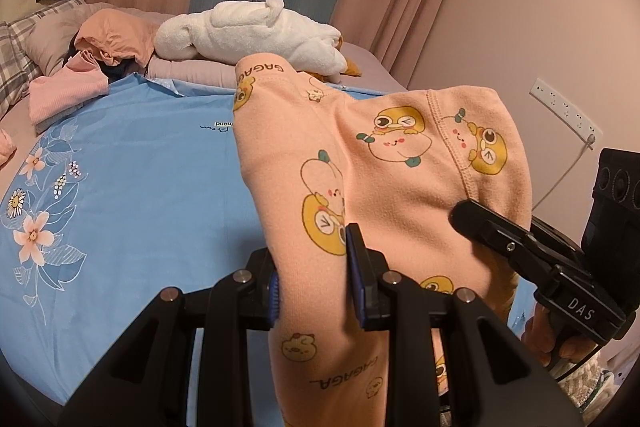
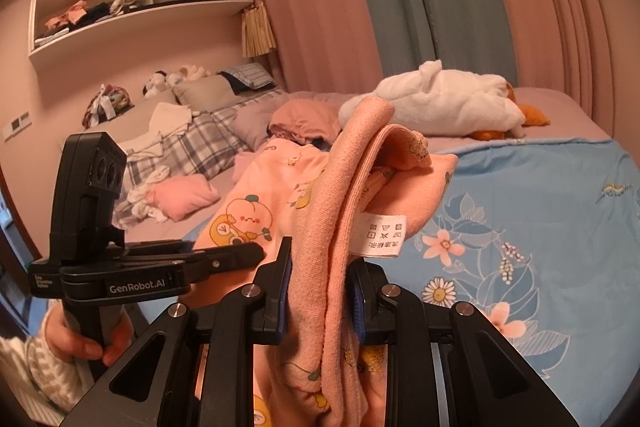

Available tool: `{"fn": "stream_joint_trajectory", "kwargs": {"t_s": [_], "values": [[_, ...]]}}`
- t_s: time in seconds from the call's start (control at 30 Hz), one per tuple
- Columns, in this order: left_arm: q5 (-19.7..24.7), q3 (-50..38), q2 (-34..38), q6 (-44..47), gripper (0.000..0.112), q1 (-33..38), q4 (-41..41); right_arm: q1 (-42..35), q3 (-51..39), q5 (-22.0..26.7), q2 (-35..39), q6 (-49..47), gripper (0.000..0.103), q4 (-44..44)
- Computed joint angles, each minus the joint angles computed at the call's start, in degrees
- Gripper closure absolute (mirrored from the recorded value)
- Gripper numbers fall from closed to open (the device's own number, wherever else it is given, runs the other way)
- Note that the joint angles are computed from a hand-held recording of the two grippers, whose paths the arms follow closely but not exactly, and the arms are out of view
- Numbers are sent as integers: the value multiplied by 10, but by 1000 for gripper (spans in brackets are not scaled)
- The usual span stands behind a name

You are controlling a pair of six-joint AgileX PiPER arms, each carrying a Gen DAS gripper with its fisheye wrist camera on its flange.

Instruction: Fold small clothes

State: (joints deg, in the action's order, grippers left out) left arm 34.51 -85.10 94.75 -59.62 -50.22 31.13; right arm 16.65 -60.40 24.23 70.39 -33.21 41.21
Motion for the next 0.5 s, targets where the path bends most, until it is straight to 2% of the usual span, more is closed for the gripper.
{"fn": "stream_joint_trajectory", "kwargs": {"t_s": [0.5], "values": [[-6,13,-12,-14,85,1,26,8,-3,-10,-2,-9,77,-8]]}}
